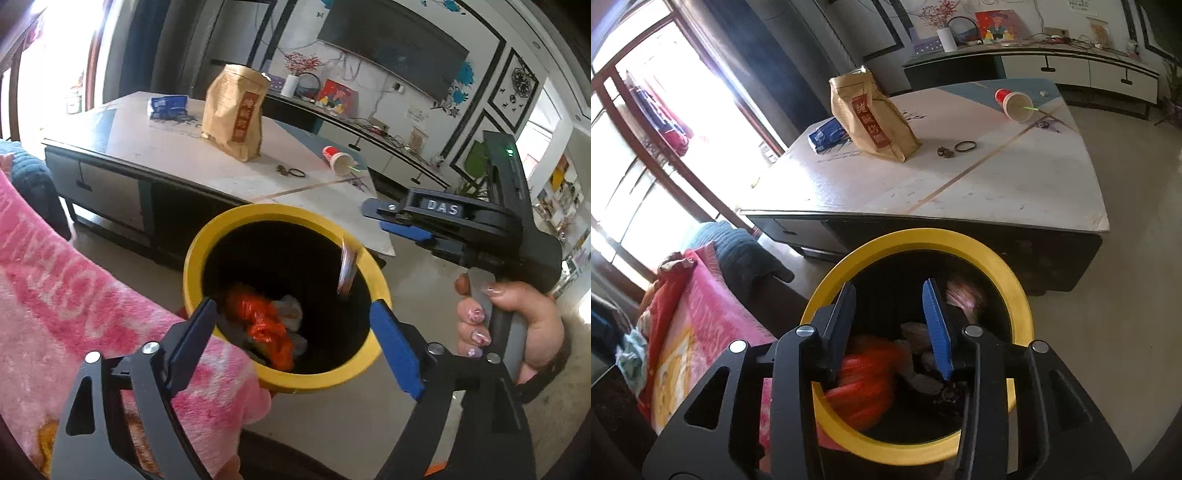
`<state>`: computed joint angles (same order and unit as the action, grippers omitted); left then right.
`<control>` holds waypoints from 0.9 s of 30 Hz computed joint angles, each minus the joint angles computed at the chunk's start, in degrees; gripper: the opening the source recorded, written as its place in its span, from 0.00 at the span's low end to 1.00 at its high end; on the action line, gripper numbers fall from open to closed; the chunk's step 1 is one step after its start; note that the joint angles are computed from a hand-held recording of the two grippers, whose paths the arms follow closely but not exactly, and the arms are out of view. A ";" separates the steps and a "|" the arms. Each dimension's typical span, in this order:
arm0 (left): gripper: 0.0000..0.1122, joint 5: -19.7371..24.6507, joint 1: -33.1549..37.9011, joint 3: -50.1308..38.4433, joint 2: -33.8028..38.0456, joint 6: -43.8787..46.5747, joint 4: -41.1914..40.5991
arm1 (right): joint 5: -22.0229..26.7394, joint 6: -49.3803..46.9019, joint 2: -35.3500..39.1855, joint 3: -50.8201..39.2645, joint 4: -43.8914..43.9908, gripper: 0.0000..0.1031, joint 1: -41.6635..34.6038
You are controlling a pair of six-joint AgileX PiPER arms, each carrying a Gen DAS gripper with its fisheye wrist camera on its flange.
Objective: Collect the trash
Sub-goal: 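Open both grippers to drop the red bag and wrapper into the bin, then move both open grippers back to the remaining wrappers on the blanket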
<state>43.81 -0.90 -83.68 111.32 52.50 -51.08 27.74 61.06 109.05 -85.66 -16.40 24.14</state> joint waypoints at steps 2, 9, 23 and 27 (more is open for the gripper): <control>0.82 -0.73 0.73 0.93 -0.79 0.14 -0.40 | 0.14 1.03 0.15 -0.38 -1.21 0.36 0.38; 0.85 -3.48 4.07 3.34 -3.91 -0.52 -0.61 | 1.11 -0.69 1.47 -3.59 -2.60 0.41 2.98; 0.85 -6.17 12.77 6.42 -9.33 1.87 -2.92 | 3.55 -4.50 4.74 -11.92 -4.26 0.49 10.67; 0.85 -6.30 15.52 7.20 -10.42 2.40 -3.67 | 3.85 -5.96 5.54 -13.83 -3.72 0.51 12.51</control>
